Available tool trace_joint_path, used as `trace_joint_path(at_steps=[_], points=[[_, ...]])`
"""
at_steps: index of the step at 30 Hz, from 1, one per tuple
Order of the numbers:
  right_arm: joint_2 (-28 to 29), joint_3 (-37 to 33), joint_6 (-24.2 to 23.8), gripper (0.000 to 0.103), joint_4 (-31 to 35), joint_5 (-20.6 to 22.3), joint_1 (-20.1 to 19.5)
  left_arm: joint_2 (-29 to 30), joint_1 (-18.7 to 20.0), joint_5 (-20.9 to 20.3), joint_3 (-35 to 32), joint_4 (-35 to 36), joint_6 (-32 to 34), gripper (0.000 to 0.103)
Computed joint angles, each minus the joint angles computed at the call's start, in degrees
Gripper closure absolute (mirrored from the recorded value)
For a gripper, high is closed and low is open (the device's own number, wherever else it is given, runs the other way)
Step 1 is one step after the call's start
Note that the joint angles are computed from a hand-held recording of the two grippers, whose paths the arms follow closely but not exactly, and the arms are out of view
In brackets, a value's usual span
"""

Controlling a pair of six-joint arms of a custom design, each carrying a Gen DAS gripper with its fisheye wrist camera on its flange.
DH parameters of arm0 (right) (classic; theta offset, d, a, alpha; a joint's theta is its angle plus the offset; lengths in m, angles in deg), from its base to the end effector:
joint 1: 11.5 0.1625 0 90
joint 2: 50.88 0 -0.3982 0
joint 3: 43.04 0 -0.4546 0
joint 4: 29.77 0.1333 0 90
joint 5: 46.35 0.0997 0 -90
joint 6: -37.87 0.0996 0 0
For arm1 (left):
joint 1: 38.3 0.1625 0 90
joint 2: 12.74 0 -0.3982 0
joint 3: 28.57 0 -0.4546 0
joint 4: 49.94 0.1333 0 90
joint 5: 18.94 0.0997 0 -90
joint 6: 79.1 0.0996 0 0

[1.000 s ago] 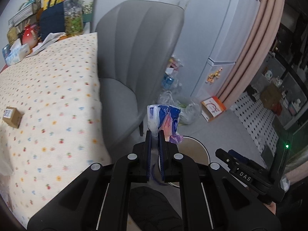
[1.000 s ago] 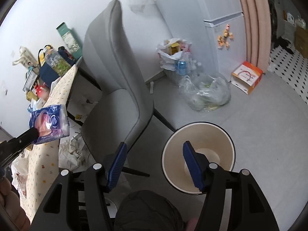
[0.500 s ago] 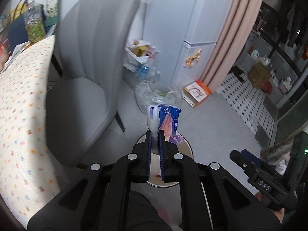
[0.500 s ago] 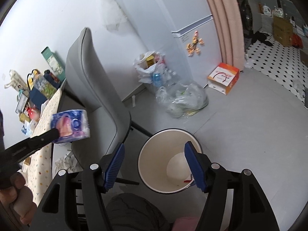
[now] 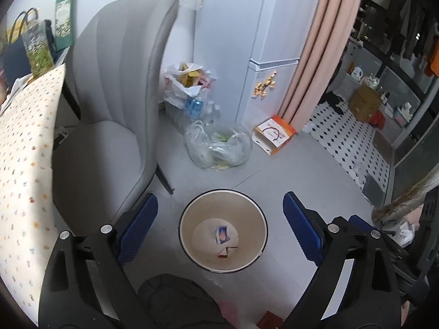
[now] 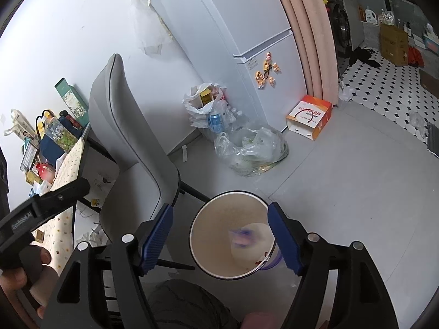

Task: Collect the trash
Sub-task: 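Move both open tools back from the bin to the table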

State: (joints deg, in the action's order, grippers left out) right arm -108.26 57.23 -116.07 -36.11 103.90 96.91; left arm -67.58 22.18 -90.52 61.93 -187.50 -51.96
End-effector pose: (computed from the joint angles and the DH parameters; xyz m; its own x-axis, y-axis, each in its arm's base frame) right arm 0.2112 -0.4862 0.0790 -0.7035 0.7019 0.1116 0.1346 0.2857 -0.9488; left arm -0.2093 -0.7040 0.1511 -0.5433 0.7540 -0.3692 0.8203 0.5703 -0.0425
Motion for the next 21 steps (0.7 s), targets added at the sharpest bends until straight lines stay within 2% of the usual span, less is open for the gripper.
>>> trace_joint_path(at_steps=[6, 9, 11, 15, 19, 21], points=[[2.1, -3.3, -1.9, 0.018, 0.7, 0.7, 1.4, -2.4, 1.3, 0.0, -0.7, -1.3, -1.4, 0.007], [3.9, -6.1, -4.5, 0.009, 0.9, 1.8, 2.9, -4.2, 1.3, 2.9, 0.8, -6.1, -0.6, 0.006], [5.3, -8.2, -5.5, 0.008, 1.5, 2.4, 3.7, -5.1, 1.6, 4.4, 0.7, -6.8, -0.8, 0.006], [10.9, -16.3, -4.2, 0.008, 9.1, 5.9, 5.4, -6.5, 2.4, 5.7, -0.3, -5.9, -1.8, 0.006], [16.6, -24.4, -6.9, 0.008, 12.6, 10.1, 7.6, -7.5, 3.3, 7.0, -1.3, -7.2, -2.3, 0.006], [18.3, -26.8, -8.1, 0.008, 13.4, 10.9, 8.4, -7.8, 3.4, 9.3, -1.3, -9.3, -3.0, 0.006]])
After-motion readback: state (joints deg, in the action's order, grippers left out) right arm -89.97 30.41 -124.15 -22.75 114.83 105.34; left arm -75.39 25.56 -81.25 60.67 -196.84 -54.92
